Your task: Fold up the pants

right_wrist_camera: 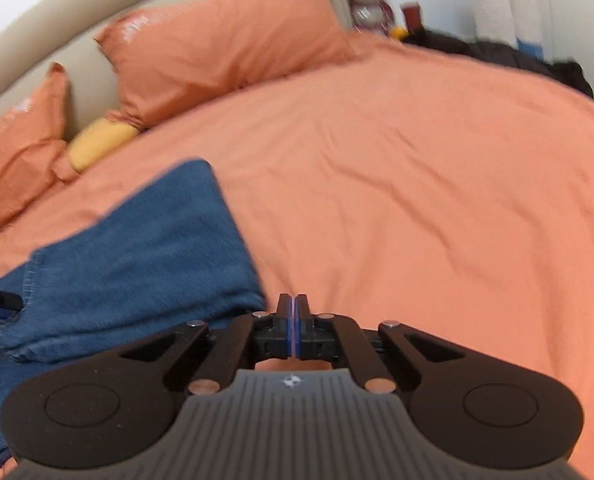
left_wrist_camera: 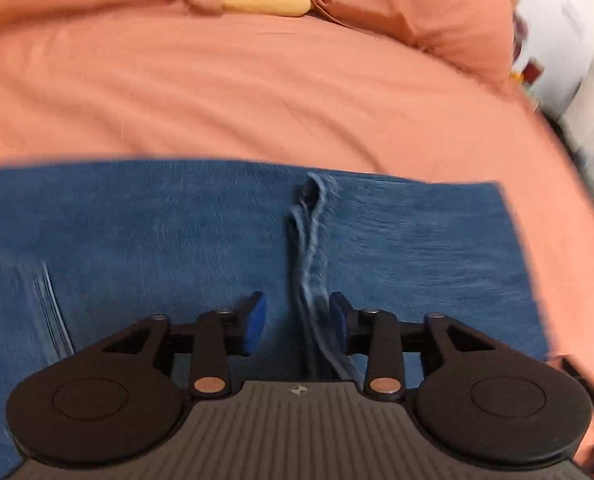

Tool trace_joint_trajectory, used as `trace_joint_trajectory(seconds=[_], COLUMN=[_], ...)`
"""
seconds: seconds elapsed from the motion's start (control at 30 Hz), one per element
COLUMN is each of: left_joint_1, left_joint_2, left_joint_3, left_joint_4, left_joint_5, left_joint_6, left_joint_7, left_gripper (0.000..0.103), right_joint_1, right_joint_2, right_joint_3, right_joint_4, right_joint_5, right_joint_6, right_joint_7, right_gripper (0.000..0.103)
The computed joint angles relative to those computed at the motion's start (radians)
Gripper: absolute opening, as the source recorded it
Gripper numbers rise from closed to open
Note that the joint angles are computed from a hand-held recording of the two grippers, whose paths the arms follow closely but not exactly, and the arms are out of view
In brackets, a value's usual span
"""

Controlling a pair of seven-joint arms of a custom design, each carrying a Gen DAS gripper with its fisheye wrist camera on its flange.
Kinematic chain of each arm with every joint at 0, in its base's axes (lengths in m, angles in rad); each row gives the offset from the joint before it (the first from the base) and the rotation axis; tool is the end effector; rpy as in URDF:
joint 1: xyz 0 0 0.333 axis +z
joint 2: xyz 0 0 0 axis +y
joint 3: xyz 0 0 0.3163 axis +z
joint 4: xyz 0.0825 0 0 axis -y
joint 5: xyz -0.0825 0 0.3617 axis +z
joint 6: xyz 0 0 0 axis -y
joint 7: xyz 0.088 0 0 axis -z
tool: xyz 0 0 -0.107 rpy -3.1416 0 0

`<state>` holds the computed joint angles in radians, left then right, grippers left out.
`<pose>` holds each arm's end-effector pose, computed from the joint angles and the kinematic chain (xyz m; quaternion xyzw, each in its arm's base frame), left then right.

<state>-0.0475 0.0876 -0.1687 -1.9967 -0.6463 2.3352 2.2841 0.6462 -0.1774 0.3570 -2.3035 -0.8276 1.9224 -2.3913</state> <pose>0.5636 -0.1316 0.4570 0.4766 -0.8309 0.2854 0.0326 0.2842 0.3567 0.4330 -0.2847 0.8703 -0.3286 0.2315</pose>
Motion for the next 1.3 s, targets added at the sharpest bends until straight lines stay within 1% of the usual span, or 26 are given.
trace_joint_trajectory(seconds=[0.03, 0.07, 0.1, 0.17, 0.2, 0.3, 0.33, 0.37, 0.4, 0.43, 0.47, 0.53, 0.57, 0.6, 0.7, 0.73, 0.77, 0.8, 0.87, 0.9, 0.97, 1.03, 1.1, 1.17, 1.27, 1.3], left_joint_1=[0.017, 0.031, 0.040, 0.049, 0.050, 0.062, 0.067, 0.073, 0.089, 0.069, 0.063, 0.048, 0.039, 0.029, -0.008, -0.019, -0.026, -0.031, -0.037, -0.035, -0.031, -0.025, -0.030, -0.039, -0.046, -0.045], left_joint_2=[-0.002, -0.005, -0.007, -0.011, -0.009, -0.009, -0.009, -0.005, -0.010, -0.049, -0.093, -0.173, -0.202, -0.219, -0.202, -0.180, -0.156, -0.136, -0.116, -0.114, -0.117, -0.129, -0.150, -0.188, -0.242, -0.256], left_joint_3=[0.010, 0.018, 0.025, 0.032, 0.034, 0.033, 0.035, 0.038, 0.023, 0.034, 0.032, 0.047, 0.055, 0.056, 0.034, 0.034, 0.036, 0.038, 0.035, 0.037, 0.040, 0.044, 0.038, 0.038, 0.063, 0.070], left_joint_4=[0.007, 0.007, 0.001, -0.025, -0.039, -0.079, -0.082, -0.074, -0.072, -0.103, -0.134, -0.175, -0.190, -0.201, -0.237, -0.243, -0.239, -0.238, -0.244, -0.243, -0.239, -0.238, -0.246, -0.270, -0.306, -0.315], left_joint_5=[-0.039, -0.068, -0.091, -0.107, -0.112, -0.209, -0.241, -0.252, -0.255, -0.272, -0.312, -0.363, -0.362, -0.333, -0.174, -0.156, -0.142, -0.149, -0.168, -0.175, -0.168, -0.143, -0.107, -0.075, -0.061, -0.047], left_joint_6=[-0.062, -0.105, -0.124, -0.127, -0.120, -0.106, -0.127, -0.167, -0.183, -0.144, -0.112, -0.114, -0.108, -0.086, 0.053, 0.082, 0.093, 0.107, 0.148, 0.143, 0.126, 0.108, 0.121, 0.141, 0.158, 0.165], left_joint_7=[-0.009, -0.025, -0.038, -0.074, -0.091, -0.087, -0.083, -0.094, -0.101, -0.073, 0.007, 0.111, 0.126, 0.119, 0.080, 0.081, 0.069, 0.075, 0.098, 0.102, 0.111, 0.111, 0.092, 0.087, 0.146, 0.154], left_gripper=[0.059, 0.062, 0.062, 0.066, 0.066, 0.066, 0.058, 0.027, 0.021, 0.019, 0.016, 0.016, 0.016, 0.015, 0.016, 0.016, 0.016, 0.016, 0.021, 0.021, 0.022, 0.024, 0.028, 0.041, 0.048, 0.048], right_joint_1=[-0.001, -0.001, -0.001, -0.004, -0.007, -0.017, -0.018, -0.017, -0.016, -0.010, -0.009, -0.008, -0.009, -0.008, -0.009, -0.009, -0.009, -0.009, -0.010, -0.012, -0.018, -0.022, -0.020, -0.015, -0.005, -0.003], right_joint_2=[0.005, 0.009, 0.018, 0.038, 0.050, 0.076, 0.082, 0.087, 0.094, 0.094, 0.093, 0.081, 0.078, 0.074, 0.070, 0.073, 0.078, 0.082, 0.091, 0.092, 0.084, 0.081, 0.088, 0.093, 0.085, 0.082], right_joint_3=[0.005, 0.007, 0.008, -0.003, -0.011, -0.037, -0.042, -0.046, -0.050, -0.048, -0.050, -0.052, -0.051, -0.049, -0.048, -0.047, -0.049, -0.051, -0.056, -0.061, -0.066, -0.065, -0.060, -0.055, -0.049, -0.047], right_joint_4=[0.007, 0.013, 0.020, 0.036, 0.045, 0.060, 0.061, 0.061, 0.063, 0.062, 0.058, 0.044, 0.043, 0.040, 0.033, 0.036, 0.040, 0.042, 0.046, 0.042, 0.024, 0.019, 0.030, 0.041, 0.043, 0.041], right_joint_5=[-0.035, -0.071, -0.106, -0.167, -0.192, -0.235, -0.237, -0.228, -0.212, -0.196, -0.192, -0.193, -0.194, -0.193, -0.190, -0.182, -0.169, -0.156, -0.125, -0.110, -0.099, -0.093, -0.088, -0.083, -0.076, -0.077], right_joint_6=[0.000, 0.007, 0.014, 0.046, 0.063, 0.104, 0.113, 0.119, 0.123, 0.116, 0.119, 0.125, 0.124, 0.122, 0.138, 0.138, 0.140, 0.144, 0.150, 0.161, 0.190, 0.195, 0.179, 0.159, 0.147, 0.147], right_joint_7=[0.003, -0.001, -0.010, -0.034, -0.048, -0.069, -0.068, -0.073, -0.089, -0.096, -0.097, -0.081, -0.075, -0.069, -0.063, -0.071, -0.091, -0.114, -0.159, -0.171, -0.152, -0.146, -0.161, -0.176, -0.178, -0.176], right_gripper=[0.001, 0.001, 0.001, 0.001, 0.001, 0.002, 0.003, 0.004, 0.004, 0.004, 0.004, 0.004, 0.005, 0.006, 0.006, 0.006, 0.006, 0.006, 0.003, 0.003, 0.002, 0.001, 0.001, 0.001, 0.003, 0.004])
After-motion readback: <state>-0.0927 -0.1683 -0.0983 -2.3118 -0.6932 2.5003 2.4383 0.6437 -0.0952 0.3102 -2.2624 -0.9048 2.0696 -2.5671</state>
